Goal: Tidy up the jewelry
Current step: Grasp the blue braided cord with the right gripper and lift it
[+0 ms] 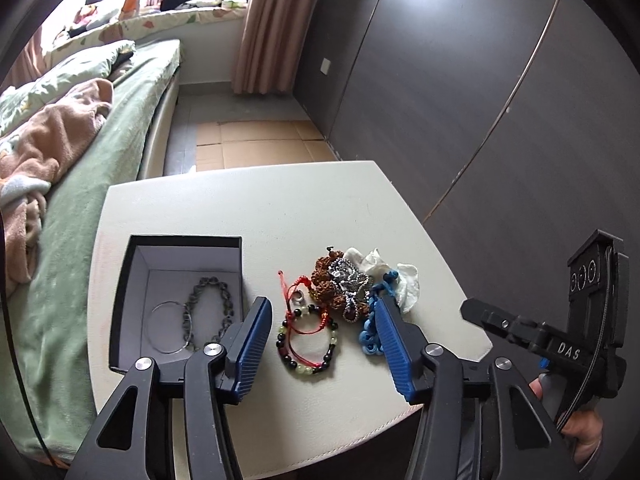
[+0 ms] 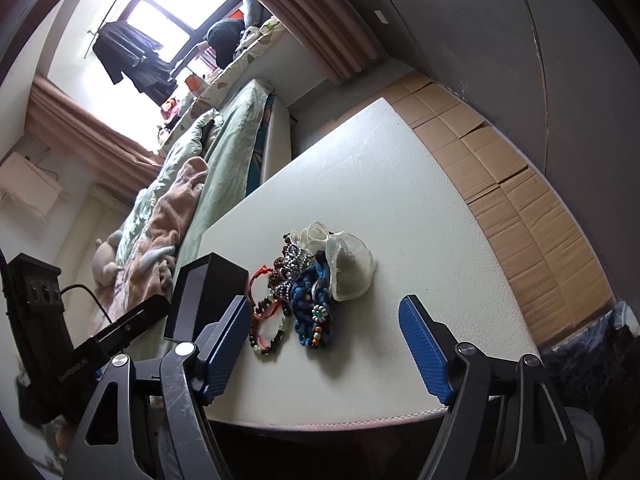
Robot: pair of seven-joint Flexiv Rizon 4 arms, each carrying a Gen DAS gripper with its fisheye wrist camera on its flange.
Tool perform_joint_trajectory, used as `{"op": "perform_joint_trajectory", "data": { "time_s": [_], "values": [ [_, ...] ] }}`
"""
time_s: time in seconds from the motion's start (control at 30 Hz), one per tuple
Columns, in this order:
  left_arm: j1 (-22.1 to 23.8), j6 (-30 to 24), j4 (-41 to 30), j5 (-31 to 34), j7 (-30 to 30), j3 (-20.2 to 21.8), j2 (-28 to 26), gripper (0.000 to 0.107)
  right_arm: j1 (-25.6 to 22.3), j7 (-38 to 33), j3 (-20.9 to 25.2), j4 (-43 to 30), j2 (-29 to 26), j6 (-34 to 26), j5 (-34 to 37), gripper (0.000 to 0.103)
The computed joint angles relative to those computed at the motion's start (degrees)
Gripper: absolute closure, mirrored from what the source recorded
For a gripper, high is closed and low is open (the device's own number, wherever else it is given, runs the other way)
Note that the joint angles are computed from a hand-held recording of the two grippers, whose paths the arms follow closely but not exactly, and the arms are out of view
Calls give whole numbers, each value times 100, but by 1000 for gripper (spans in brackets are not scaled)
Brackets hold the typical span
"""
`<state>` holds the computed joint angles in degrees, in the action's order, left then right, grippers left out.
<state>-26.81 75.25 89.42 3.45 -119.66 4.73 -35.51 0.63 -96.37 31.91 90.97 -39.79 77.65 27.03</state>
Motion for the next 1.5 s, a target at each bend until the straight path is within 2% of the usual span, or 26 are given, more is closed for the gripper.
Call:
{"op": "perform_joint_trajectory", "data": {
  "time_s": [0.23, 0.43, 0.5, 0.53, 0.57, 0.6, 0.67, 0.73, 1.03, 1.2, 1.3, 1.43, 1.5],
  "values": [
    [-136, -182, -156, 189, -401, 272, -18, 53, 112, -131, 40, -355, -382, -393, 15, 35],
    [-115, -338, -126, 417, -601, 340, 81, 54, 301, -169, -24, -629, -674, -622, 59, 51],
    [-103, -382, -133, 491, -655, 350, 97, 54, 352, -126, -56, -755, -782, -747, 74, 74],
    [-110, -413, -150, 533, -693, 366, 97, 54, 366, -107, -75, -780, -808, -785, 95, 82],
    [-106, -440, -167, 565, -722, 366, 93, 54, 333, -147, -39, -796, -828, -806, 147, 84],
    [-95, -469, -196, 586, -741, 353, 80, 54, 334, -196, -40, -757, -806, -715, 198, 92],
    [-45, -492, -258, 593, -725, 283, 33, 56, 428, -140, -180, -593, -676, -481, 188, 93],
    [1, -526, -346, 560, -665, 188, -39, 60, 291, -207, -70, -510, -613, -421, 250, 93],
    [131, -607, -873, 133, -26, -294, -501, 60, -133, -546, 192, -38, -125, -139, 516, 93],
    [118, -746, -1248, -171, 350, -468, -781, 59, -174, -500, 101, 227, 166, 191, 613, 93],
    [136, -899, -1501, -380, 601, -614, -976, 56, -239, -384, 53, 338, 263, 279, 598, 93],
    [-48, -1087, -1902, -388, 670, -484, -1238, 41, -230, -98, -108, 500, 363, 408, 503, 93],
    [-98, -1120, -2022, -376, 695, -458, -1338, 41, -298, 20, -118, 573, 392, 476, 476, 93]
  ]
}}
